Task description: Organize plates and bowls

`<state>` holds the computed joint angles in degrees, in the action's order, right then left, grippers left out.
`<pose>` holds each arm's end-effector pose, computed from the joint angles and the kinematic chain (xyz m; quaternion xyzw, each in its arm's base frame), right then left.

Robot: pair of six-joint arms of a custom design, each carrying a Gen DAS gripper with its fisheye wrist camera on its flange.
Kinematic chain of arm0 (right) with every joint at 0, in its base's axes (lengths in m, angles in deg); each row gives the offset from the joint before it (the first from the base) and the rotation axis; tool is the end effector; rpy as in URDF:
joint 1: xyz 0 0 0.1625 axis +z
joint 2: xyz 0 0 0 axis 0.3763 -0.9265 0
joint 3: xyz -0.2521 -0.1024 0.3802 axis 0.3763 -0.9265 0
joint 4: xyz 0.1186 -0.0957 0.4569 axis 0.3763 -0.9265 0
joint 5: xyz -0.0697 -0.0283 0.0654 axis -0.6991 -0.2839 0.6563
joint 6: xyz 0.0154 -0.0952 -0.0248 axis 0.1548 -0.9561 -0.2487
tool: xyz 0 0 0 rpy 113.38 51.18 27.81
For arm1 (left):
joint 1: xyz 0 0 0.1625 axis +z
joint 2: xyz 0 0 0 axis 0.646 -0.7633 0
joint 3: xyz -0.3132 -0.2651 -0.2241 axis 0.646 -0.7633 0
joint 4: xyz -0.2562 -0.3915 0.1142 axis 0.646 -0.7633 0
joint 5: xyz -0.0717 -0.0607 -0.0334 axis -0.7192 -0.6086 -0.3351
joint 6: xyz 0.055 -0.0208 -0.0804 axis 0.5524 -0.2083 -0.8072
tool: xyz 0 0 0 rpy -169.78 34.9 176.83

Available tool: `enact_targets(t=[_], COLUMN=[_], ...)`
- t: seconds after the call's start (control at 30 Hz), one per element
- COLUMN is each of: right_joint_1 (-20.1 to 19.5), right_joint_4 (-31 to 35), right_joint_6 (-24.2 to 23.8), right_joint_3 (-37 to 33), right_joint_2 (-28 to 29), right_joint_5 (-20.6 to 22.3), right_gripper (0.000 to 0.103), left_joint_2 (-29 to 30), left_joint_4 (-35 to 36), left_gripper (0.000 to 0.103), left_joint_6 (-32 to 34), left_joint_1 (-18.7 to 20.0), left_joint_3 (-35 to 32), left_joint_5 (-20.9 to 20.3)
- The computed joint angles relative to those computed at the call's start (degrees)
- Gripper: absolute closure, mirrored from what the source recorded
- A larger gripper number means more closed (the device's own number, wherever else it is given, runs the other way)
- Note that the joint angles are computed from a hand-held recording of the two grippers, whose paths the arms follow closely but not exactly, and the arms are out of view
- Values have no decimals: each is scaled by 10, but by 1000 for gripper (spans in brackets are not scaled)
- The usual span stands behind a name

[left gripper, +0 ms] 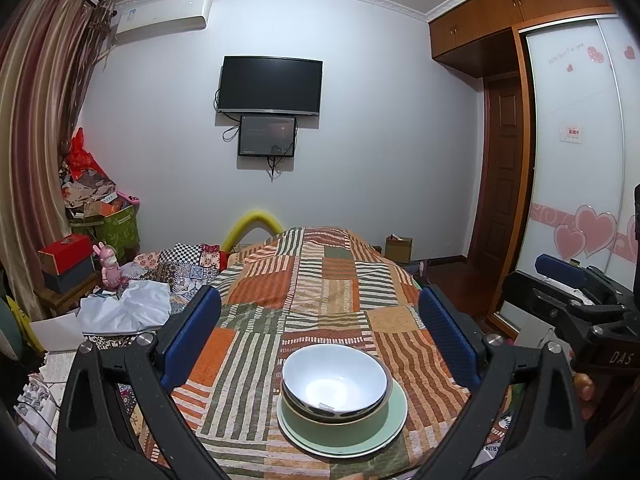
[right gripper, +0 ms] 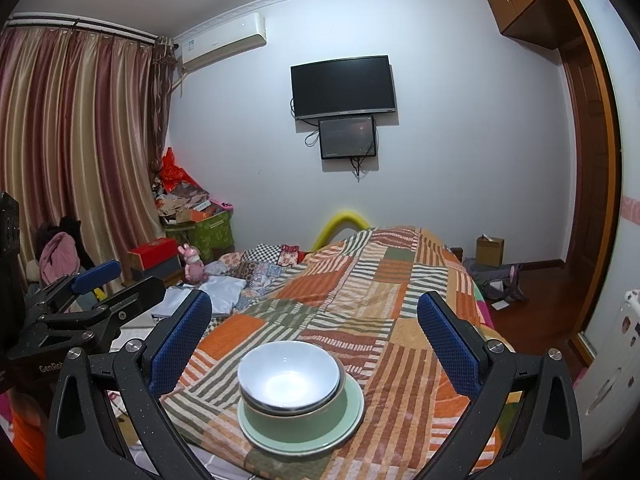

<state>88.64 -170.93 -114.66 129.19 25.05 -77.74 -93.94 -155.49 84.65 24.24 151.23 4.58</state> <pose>0.4000 -0.7140 0.0438 0.3865 -0.7847 0.4708 0.1150 -0.0999 -0.6536 0.3534 0.2088 0.7325 -0.5795 0.2898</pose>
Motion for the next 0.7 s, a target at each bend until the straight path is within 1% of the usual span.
enact_targets(t=[0.7], right_joint_1=[0], right_joint_4=[0], right_joint_6=[0], right_joint_3=[-3], right_joint_2=[-1], right_joint_5=[-3], right_gripper=[0], left_joint_2=[-2], left_joint_4=[16], left_gripper=[3], left_joint_6=[-9], left_joint_1=[2], left_joint_3=[0], left_joint_5=[-9])
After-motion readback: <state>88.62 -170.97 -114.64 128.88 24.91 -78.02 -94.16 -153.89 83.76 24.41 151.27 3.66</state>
